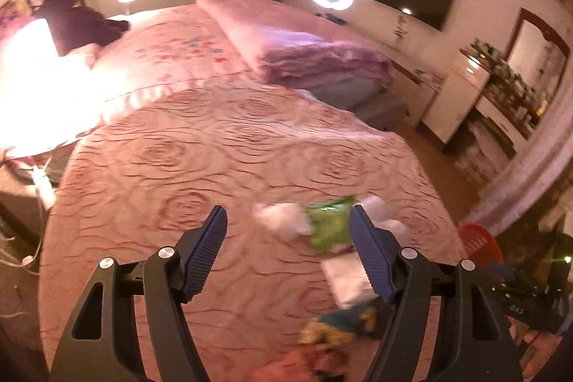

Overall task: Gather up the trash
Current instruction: 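Move both grippers back from the wastebasket toward the trash on the bed, then close the left gripper on the pink-brown dried flowers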

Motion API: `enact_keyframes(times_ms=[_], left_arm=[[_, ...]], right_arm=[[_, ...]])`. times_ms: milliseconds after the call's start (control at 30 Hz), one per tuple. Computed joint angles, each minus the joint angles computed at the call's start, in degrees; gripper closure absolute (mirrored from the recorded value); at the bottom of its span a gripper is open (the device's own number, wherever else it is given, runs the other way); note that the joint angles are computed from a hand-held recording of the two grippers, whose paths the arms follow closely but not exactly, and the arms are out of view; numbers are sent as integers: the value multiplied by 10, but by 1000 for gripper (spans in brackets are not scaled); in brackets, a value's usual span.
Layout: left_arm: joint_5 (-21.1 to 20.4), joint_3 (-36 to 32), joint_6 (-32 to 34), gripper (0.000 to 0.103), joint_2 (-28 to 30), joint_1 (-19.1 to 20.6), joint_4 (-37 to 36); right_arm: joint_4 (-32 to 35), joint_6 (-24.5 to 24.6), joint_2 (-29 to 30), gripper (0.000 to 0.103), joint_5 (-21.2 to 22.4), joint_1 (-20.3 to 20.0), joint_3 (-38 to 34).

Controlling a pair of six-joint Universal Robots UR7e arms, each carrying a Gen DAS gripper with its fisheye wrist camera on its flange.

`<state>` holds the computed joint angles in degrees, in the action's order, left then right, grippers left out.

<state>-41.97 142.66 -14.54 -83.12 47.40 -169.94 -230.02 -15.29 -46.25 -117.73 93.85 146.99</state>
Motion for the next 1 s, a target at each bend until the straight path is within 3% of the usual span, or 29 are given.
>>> enact_keyframes(times_ms=[233,600,733,867,900,967,1000], left_arm=[[4,21,-25,35,-45,8,40],[-94,101,-51,35,-117,-37,137],[-111,124,-68,35,-109,-47,146],[-109,136,-78,36,-89,-43,110],[-110,135,-77,37,-86,-42,104],[-110,134,-71,52,-82,-36,97],[-109,134,-67,53,-80,-33,93]], right_arm=[[24,-5,8,34,17,6,-12],[26,-8,7,34,30,-5,-11],[27,-11,17,34,35,-2,-11],[29,-17,28,34,41,12,-14],[31,-20,30,34,42,17,-15],[37,-25,37,34,45,27,-19],[43,-25,40,34,47,31,-21]])
